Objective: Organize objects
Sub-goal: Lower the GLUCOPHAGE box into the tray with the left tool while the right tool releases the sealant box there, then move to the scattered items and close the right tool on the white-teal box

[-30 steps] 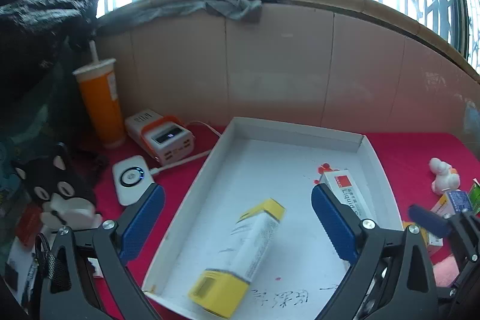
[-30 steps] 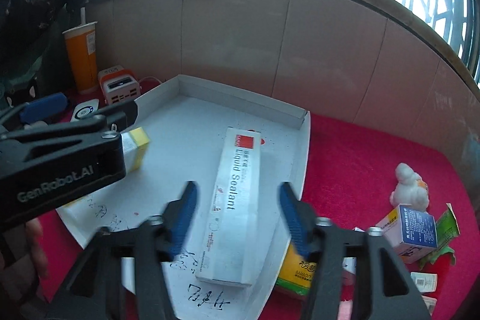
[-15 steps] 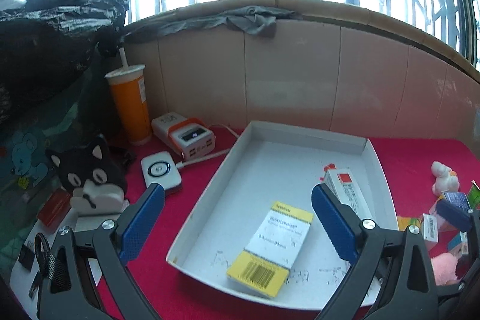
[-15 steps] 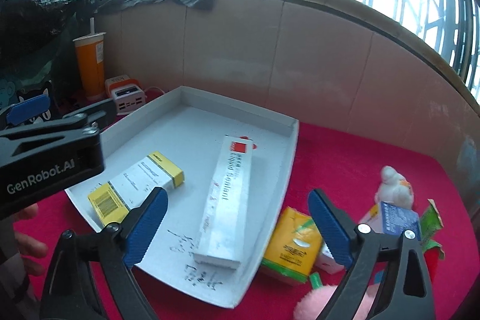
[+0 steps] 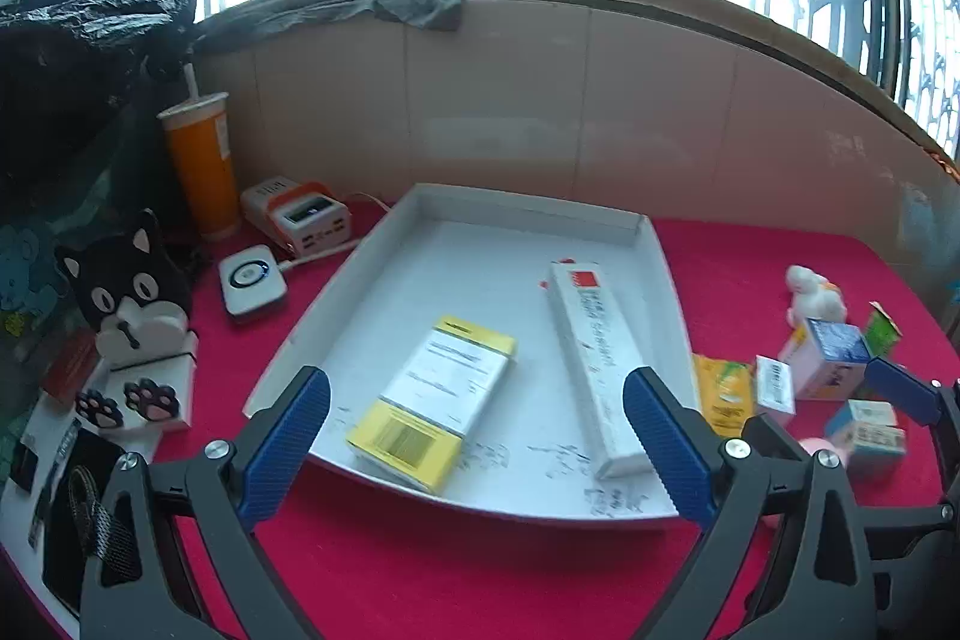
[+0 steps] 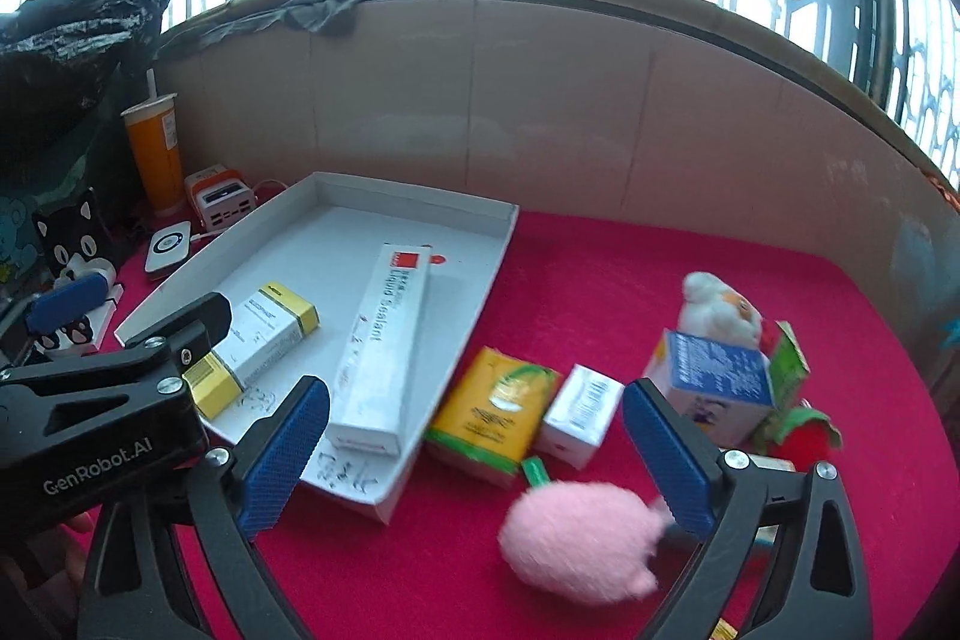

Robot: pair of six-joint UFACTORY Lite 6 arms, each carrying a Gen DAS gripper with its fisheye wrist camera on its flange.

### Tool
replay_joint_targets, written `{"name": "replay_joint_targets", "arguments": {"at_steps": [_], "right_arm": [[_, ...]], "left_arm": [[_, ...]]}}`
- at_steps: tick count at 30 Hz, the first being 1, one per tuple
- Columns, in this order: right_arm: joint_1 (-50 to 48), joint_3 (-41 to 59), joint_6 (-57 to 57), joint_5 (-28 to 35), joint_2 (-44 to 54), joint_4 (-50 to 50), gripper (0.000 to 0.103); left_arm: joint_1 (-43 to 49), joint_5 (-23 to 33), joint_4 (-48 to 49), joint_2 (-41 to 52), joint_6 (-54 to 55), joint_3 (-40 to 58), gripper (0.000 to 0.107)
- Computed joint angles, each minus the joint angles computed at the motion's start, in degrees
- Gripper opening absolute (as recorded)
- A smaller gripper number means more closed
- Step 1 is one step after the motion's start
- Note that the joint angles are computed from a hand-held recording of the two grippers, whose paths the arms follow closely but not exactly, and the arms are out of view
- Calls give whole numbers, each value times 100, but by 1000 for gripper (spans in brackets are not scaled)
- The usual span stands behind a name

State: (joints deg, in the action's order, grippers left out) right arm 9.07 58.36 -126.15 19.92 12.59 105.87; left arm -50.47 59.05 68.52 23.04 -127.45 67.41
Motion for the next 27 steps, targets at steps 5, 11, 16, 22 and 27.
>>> {"name": "replay_joint_targets", "arguments": {"at_steps": [5,11,16,22,27], "right_arm": [[-429,-167,361,258,-131,-511,100],[-1396,33,525,648,142,-792,100],[-2395,1015,1622,876,1037,-1595,100],[-3075,2111,2560,984,2032,-2327,100],[-3374,2637,2807,1471,2473,-2759,100]], "left_arm": [[-187,112,-111,285,156,381,98],[-331,-299,-18,506,217,567,98],[-428,-1099,176,1087,681,1134,98],[-609,-1894,-239,2305,2078,2676,98],[-686,-2438,-932,3179,3306,3817,98]]}}
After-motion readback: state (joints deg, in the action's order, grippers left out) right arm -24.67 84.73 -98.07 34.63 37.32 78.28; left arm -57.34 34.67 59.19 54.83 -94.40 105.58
